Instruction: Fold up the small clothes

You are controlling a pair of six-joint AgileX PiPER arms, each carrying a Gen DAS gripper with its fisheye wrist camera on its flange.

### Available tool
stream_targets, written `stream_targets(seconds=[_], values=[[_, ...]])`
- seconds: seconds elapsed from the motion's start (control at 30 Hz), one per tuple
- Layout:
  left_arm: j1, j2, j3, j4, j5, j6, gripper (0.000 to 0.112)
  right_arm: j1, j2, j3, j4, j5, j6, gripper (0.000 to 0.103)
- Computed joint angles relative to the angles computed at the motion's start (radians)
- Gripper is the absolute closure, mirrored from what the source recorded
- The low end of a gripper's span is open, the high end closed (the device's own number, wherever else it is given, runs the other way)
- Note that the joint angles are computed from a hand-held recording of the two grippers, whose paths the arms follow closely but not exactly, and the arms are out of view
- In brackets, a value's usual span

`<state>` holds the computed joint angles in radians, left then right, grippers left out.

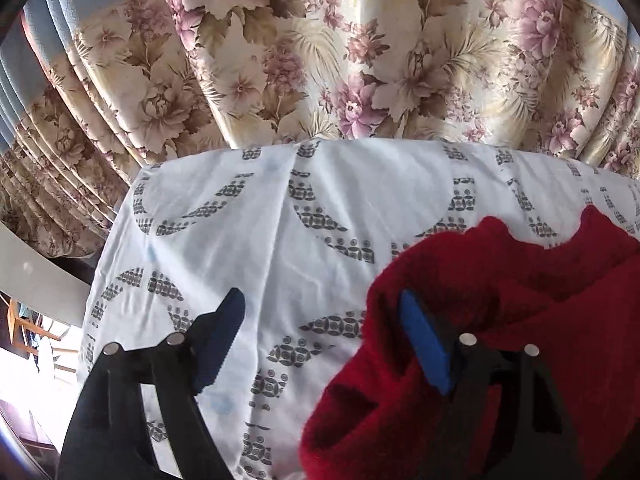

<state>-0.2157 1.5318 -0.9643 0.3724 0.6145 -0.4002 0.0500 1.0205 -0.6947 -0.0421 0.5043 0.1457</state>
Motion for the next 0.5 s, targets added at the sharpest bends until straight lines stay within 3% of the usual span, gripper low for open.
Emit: stream_targets(seconds=[0.17, 0.23, 0.3, 0.33, 0.4, 0.5], values=[[-0.022, 0.020, 0.026, 0.016, -0.004, -0.022, 0.033, 0.010, 0.005, -0.001, -0.008, 0.002, 0.005, 0.013], [-0.023, 0.008, 0.049, -0.028, -0.020, 0.025, 0.046, 0.010, 0.005, -0.001, -0.009, 0.005, 0.010, 0.013], [-0.012, -0.006, 0.064, -0.137, -0.034, 0.135, 0.080, 0.006, 0.005, 0.000, 0.001, 0.006, 0.001, 0.013], [-0.020, -0.012, 0.070, -0.156, -0.039, 0.158, 0.090, 0.003, 0.004, 0.001, 0.010, 0.006, -0.008, 0.013], [-0.066, -0.006, 0.061, -0.075, -0.024, 0.107, 0.100, 0.001, 0.006, 0.001, 0.020, 0.006, -0.020, 0.013], [-0.095, 0.019, 0.017, 0.014, 0.011, 0.069, 0.103, 0.009, 0.008, 0.001, 0.015, 0.006, -0.014, 0.013]])
